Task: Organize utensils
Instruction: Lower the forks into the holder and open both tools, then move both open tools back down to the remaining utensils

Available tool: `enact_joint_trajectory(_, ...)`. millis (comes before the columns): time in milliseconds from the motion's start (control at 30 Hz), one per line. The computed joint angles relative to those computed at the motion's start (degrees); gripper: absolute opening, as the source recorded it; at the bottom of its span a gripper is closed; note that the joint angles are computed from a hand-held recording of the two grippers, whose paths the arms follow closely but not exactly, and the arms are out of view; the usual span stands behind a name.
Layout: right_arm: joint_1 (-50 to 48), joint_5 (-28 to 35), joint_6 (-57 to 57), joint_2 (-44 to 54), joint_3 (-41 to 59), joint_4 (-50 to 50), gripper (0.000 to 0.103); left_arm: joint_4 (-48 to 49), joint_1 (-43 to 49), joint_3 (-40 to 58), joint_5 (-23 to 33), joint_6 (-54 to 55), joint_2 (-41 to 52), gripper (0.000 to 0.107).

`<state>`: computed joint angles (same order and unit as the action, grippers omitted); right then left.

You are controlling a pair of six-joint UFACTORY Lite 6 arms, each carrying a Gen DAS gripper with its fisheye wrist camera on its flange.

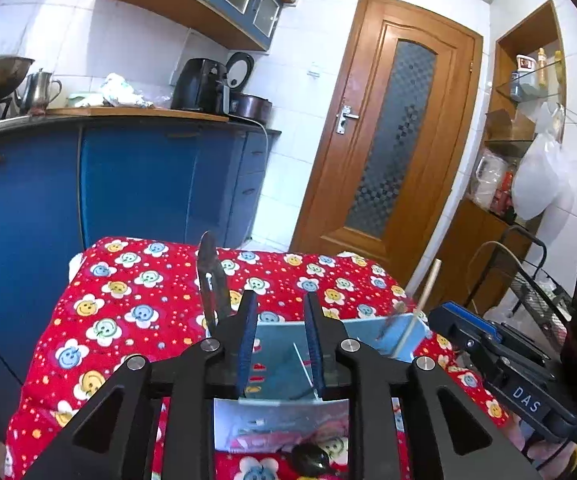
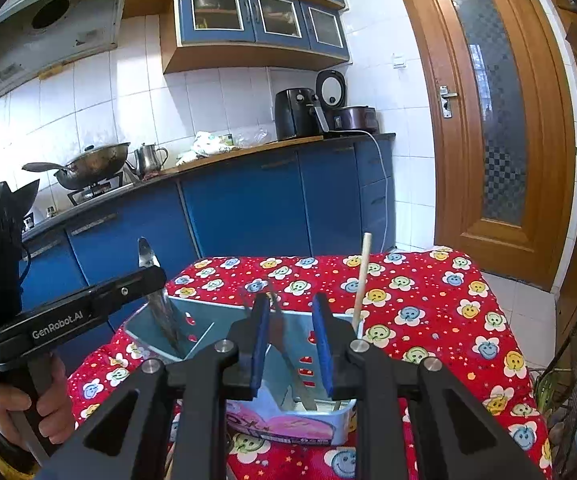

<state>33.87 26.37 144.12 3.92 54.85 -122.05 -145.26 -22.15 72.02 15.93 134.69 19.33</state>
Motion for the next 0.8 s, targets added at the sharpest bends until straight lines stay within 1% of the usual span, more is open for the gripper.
enact_joint_trajectory(167,1.8,0.7,-2.1,-4.1,-3.0,3.5,0.025,4.4,0.1,-4.1,-1.1,-3.9,-4.4,0.029)
enact_joint_trajectory(267,3.1,1.1,-3.8,-6.6,-4.8,6.2,0.026,8.4,0.2,-7.1,-1.6,-7.9,-7.5,0.030)
enact_joint_trajectory(367,4.8,1.8,-5.4,-8.9,-6.8,9.3,0.026,10.2,0.0,-9.6,-2.7,-9.6,-10.0,0.031)
enact_joint_trajectory(533,7.4,2.4,-7.7,-11.6,-9.5,14.3,0.026,17.4,0.0,-14.0,-4.0,-16.6,-14.0,0.033)
enact_joint_trajectory(633,9.2,3.2,-8.6,-13.2,-11.5,17.4,0.026,27.0,-0.1,-16.3,-4.6,-25.9,-16.1,0.033)
enact_joint_trajectory(733,11.3,4.0,-9.9,-14.8,-13.3,20.8,0.027,34.5,-0.1,-18.3,-5.5,-32.8,-18.0,0.033)
enact_joint_trajectory(800,13.2,5.5,-11.1,-16.1,-14.8,23.6,0.027,40.6,-0.2,-20.1,-6.1,-38.9,-19.4,0.033)
